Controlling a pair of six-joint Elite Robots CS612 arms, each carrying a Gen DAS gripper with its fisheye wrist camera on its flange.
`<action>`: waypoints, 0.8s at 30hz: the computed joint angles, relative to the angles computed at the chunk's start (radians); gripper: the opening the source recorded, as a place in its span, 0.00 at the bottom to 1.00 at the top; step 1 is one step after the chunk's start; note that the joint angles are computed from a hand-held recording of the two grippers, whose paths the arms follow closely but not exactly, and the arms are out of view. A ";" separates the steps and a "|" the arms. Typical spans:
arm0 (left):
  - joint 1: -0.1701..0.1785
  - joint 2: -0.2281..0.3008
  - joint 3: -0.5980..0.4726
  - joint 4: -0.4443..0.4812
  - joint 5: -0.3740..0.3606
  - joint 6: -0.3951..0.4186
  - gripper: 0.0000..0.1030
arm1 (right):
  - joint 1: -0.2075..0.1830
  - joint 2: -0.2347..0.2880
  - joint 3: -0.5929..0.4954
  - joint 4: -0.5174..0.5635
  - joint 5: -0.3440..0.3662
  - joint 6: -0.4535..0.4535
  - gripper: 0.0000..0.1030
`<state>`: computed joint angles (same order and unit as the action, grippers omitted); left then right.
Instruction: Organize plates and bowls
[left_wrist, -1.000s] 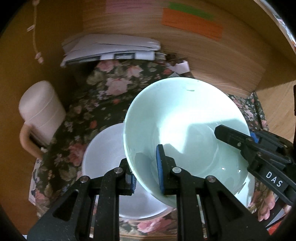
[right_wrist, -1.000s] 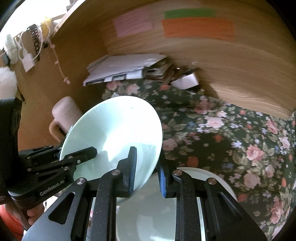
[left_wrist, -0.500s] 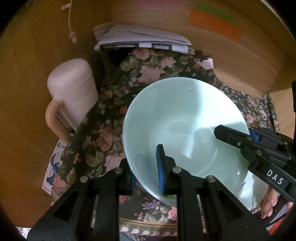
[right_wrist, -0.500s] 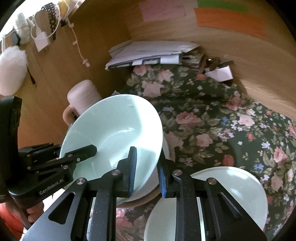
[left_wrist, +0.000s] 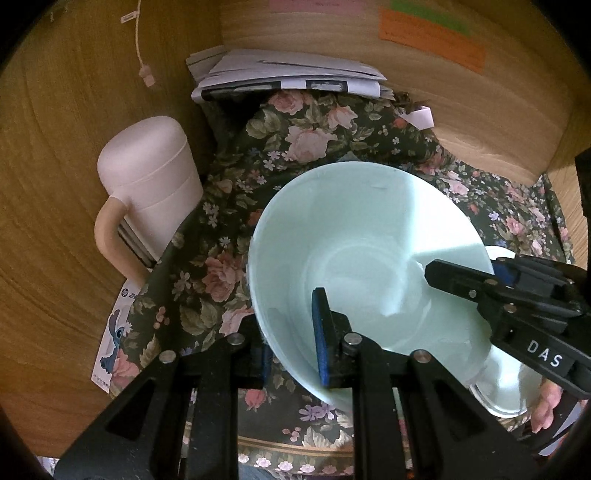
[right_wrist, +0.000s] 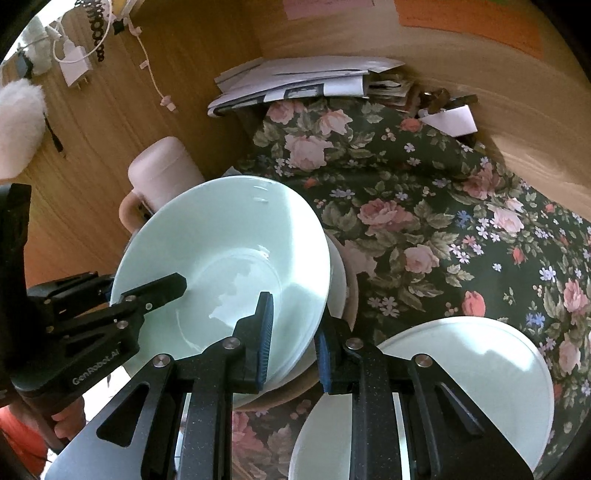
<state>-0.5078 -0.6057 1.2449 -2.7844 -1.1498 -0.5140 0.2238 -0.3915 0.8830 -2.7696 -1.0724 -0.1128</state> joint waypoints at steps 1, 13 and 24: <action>0.000 0.003 -0.004 0.002 -0.001 0.004 0.18 | 0.000 0.001 -0.001 0.002 -0.002 0.002 0.19; 0.011 0.030 -0.048 0.034 -0.050 -0.003 0.19 | -0.007 0.003 -0.006 -0.017 -0.024 0.013 0.22; 0.021 0.035 -0.070 0.059 -0.104 -0.010 0.32 | -0.010 0.003 -0.004 -0.013 -0.012 0.005 0.22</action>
